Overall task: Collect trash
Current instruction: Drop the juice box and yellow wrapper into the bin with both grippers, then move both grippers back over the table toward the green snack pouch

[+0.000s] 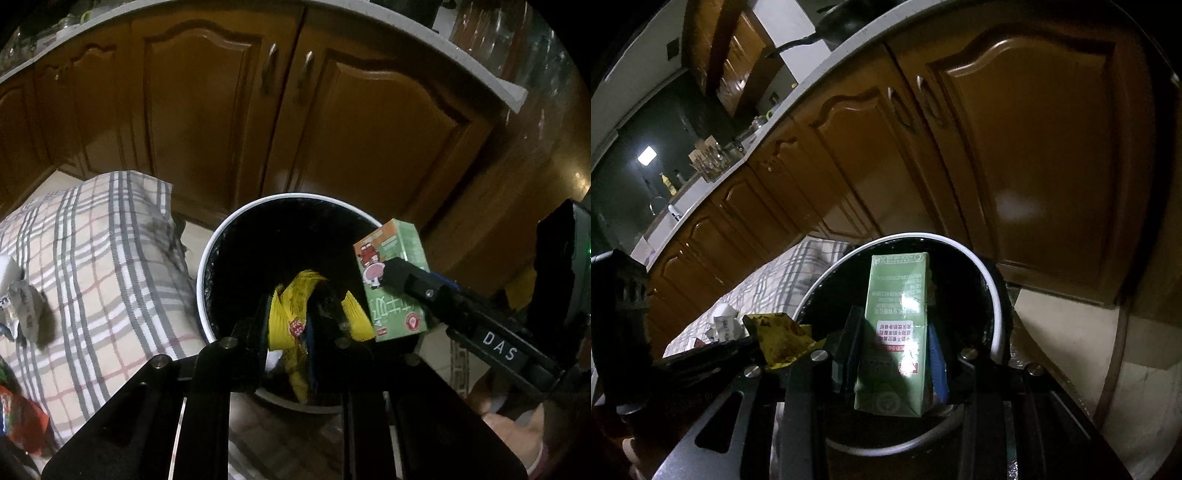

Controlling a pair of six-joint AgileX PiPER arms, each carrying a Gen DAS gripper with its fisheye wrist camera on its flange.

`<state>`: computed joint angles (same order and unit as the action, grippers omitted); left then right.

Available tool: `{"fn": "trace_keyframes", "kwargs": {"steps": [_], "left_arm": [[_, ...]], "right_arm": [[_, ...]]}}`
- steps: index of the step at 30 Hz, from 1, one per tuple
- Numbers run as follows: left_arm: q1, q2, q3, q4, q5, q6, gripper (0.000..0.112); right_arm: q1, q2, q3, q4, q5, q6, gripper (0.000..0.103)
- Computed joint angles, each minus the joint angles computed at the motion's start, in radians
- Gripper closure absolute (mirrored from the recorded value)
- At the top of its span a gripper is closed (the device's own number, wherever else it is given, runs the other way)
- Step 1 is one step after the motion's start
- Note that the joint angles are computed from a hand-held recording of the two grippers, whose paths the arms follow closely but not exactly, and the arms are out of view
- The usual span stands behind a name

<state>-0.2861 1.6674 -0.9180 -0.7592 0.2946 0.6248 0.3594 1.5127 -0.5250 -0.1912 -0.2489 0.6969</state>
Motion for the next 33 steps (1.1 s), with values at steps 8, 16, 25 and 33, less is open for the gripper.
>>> {"fn": "trace_keyframes", "kwargs": {"steps": [8, 16, 25, 33], "left_arm": [[0.019, -0.033, 0.044, -0.061, -0.014, 0.074, 0.061], [0.112, -0.163, 0.207, -0.317, -0.013, 0.343, 0.054], [0.353, -0.352, 0.435, -0.508, 0.058, 0.616, 0.051], [0.763, -0.460, 0.536, -0.431, 0.281, 0.746, 0.051]], "right_arm": [[-0.040, 0.016, -0.002, -0.158, -0.020, 0.152, 0.062], [0.007, -0.082, 0.088, -0.038, -0.057, 0.088, 0.033], [0.319, -0.153, 0.162, 0.559, -0.116, -0.335, 0.013], [0.517, -0.062, 0.104, 0.704, -0.149, -0.375, 0.012]]}}
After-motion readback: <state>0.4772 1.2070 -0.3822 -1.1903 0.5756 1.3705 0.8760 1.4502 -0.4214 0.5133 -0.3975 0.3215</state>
